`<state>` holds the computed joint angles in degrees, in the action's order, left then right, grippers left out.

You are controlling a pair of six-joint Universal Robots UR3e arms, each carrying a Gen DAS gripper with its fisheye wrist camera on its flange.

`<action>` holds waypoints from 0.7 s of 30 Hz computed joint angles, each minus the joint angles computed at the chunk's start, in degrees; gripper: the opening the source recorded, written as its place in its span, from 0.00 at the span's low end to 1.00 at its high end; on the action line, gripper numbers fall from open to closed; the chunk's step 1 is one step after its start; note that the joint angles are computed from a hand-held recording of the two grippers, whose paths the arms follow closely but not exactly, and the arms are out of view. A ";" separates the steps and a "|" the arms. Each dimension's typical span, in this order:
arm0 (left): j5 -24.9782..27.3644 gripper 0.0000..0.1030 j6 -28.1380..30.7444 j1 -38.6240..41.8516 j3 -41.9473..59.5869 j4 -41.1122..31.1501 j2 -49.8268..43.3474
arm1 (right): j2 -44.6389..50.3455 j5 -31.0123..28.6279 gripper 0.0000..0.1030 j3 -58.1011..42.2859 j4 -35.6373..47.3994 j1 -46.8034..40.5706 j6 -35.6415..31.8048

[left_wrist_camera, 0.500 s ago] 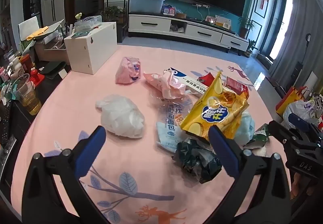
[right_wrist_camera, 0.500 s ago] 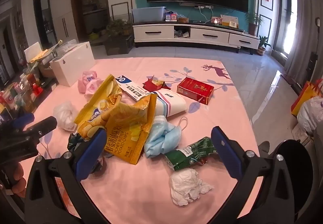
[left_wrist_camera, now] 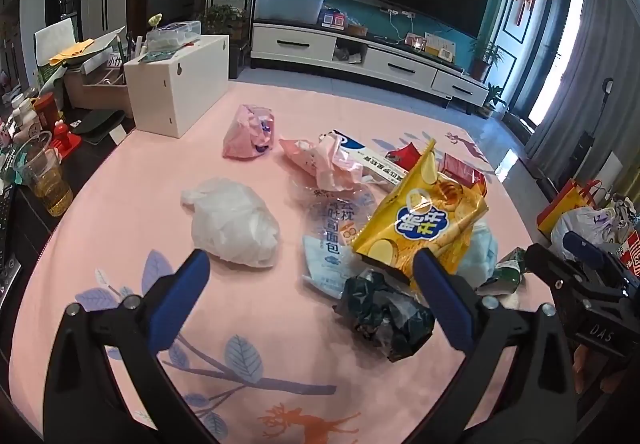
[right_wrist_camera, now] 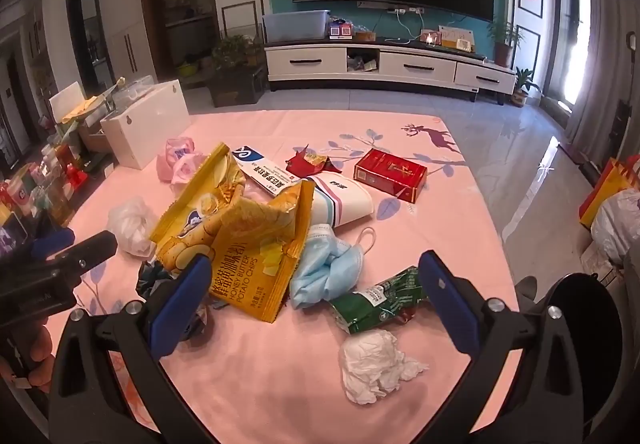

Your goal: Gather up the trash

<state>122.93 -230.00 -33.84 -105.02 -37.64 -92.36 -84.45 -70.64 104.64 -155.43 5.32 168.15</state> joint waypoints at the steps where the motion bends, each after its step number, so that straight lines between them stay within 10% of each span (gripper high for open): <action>1: -0.06 0.98 0.25 0.14 -0.27 0.21 0.21 | 0.16 -0.32 0.97 -0.26 0.21 0.22 0.05; 21: 3.21 0.98 1.02 -1.69 3.06 -5.05 -0.24 | -0.02 0.36 0.98 0.00 0.00 -0.62 1.12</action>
<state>126.14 -228.99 -35.53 -101.96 -42.69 -92.59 -84.47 -70.28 104.64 -155.42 4.70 169.27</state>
